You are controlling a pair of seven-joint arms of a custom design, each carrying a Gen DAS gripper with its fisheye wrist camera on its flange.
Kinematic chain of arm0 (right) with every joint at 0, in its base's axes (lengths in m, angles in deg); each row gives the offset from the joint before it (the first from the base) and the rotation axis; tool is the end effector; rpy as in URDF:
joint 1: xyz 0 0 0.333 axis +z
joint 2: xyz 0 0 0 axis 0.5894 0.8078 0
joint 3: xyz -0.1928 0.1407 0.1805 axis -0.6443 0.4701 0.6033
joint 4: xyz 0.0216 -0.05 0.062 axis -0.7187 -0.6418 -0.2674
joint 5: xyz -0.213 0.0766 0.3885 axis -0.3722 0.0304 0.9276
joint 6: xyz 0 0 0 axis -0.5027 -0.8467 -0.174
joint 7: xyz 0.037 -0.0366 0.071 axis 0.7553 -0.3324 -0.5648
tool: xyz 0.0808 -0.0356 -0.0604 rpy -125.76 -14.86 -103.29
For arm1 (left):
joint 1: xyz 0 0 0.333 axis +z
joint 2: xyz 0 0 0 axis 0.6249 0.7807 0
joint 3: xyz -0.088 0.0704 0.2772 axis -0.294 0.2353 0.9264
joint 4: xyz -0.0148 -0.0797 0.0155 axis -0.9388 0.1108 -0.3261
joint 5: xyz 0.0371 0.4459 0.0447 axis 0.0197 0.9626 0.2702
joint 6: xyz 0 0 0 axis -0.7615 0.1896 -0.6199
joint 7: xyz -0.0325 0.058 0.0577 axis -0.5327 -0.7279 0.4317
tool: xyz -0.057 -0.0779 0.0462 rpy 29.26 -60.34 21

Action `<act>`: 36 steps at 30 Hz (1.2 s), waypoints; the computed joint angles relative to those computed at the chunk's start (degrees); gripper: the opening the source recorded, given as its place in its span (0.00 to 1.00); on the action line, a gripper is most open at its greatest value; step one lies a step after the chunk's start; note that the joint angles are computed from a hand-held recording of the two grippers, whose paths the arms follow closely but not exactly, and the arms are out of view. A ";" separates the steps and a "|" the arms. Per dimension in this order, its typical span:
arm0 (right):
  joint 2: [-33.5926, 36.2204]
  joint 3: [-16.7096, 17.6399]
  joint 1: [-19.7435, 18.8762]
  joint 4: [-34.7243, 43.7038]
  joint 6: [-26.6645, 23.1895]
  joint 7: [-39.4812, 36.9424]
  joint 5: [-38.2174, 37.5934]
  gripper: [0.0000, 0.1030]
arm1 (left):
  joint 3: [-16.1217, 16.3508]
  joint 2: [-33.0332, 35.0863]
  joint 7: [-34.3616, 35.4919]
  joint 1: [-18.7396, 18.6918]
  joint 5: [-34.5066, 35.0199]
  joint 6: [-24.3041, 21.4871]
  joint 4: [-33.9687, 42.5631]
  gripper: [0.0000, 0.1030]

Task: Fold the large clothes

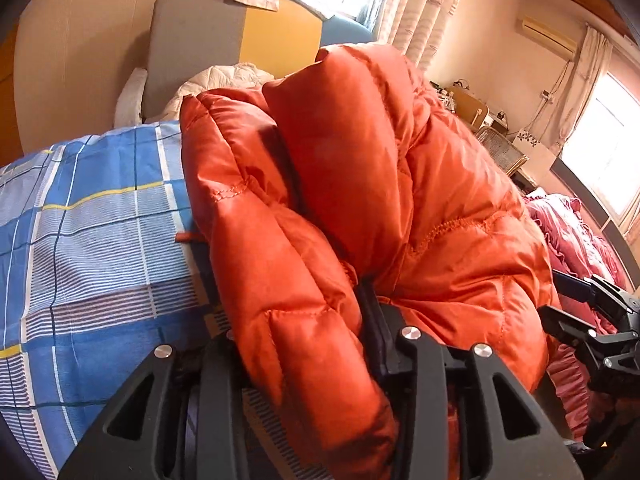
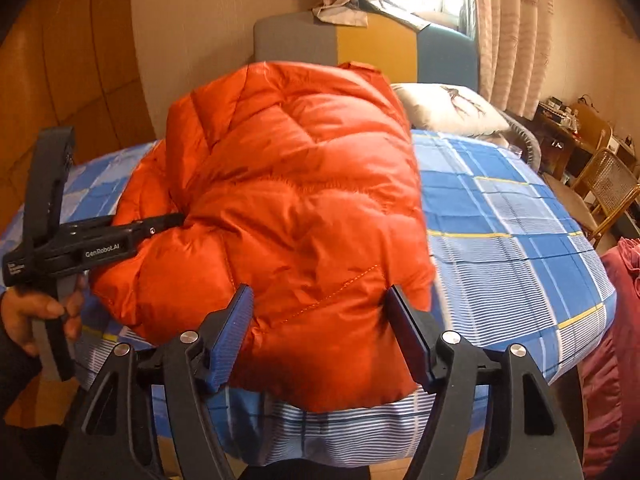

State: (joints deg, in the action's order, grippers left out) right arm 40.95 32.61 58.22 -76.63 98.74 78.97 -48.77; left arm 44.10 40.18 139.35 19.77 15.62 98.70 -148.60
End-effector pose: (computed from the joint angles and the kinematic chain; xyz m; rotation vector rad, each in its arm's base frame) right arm 0.4921 0.3484 0.6050 -1.8052 1.7401 -0.7382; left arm 0.6380 -0.4052 0.5590 -1.5669 2.2011 -1.1890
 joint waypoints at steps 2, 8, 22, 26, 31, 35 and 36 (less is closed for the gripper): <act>1.39 -0.11 0.05 0.76 -0.29 -0.10 0.46 0.67 | 0.15 0.73 -0.29 0.04 -0.08 0.11 0.35 0.35; 4.31 -0.39 1.07 2.73 -2.87 1.19 -1.35 0.67 | 2.42 0.65 -6.97 -1.99 4.55 0.92 -0.45 0.40; 2.29 0.04 2.16 2.37 -5.49 8.01 -2.69 0.72 | 4.85 -7.33 -28.85 -5.63 26.19 -1.13 -5.76 0.60; 2.31 0.57 2.43 2.74 -6.34 8.31 -3.78 0.72 | 3.82 -10.13 -31.95 -5.31 30.52 -0.80 -7.92 0.62; 1.56 0.87 2.60 2.63 -6.87 9.68 -4.12 0.77 | 2.65 -13.56 -37.18 -4.87 36.02 -0.78 -10.30 0.66; 0.82 1.49 2.72 2.73 -7.24 10.21 -5.04 0.77 | 1.51 -15.96 -41.33 -4.27 40.69 -1.27 -11.89 0.70; 0.61 1.60 2.77 2.71 -7.18 10.24 -5.26 0.77 | 1.17 -16.60 -42.29 -4.08 41.55 -1.22 -12.35 0.71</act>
State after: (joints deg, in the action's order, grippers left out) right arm 41.56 34.20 60.98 -73.92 91.55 89.21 -54.04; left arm 45.26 23.57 97.06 15.68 57.17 97.48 -160.95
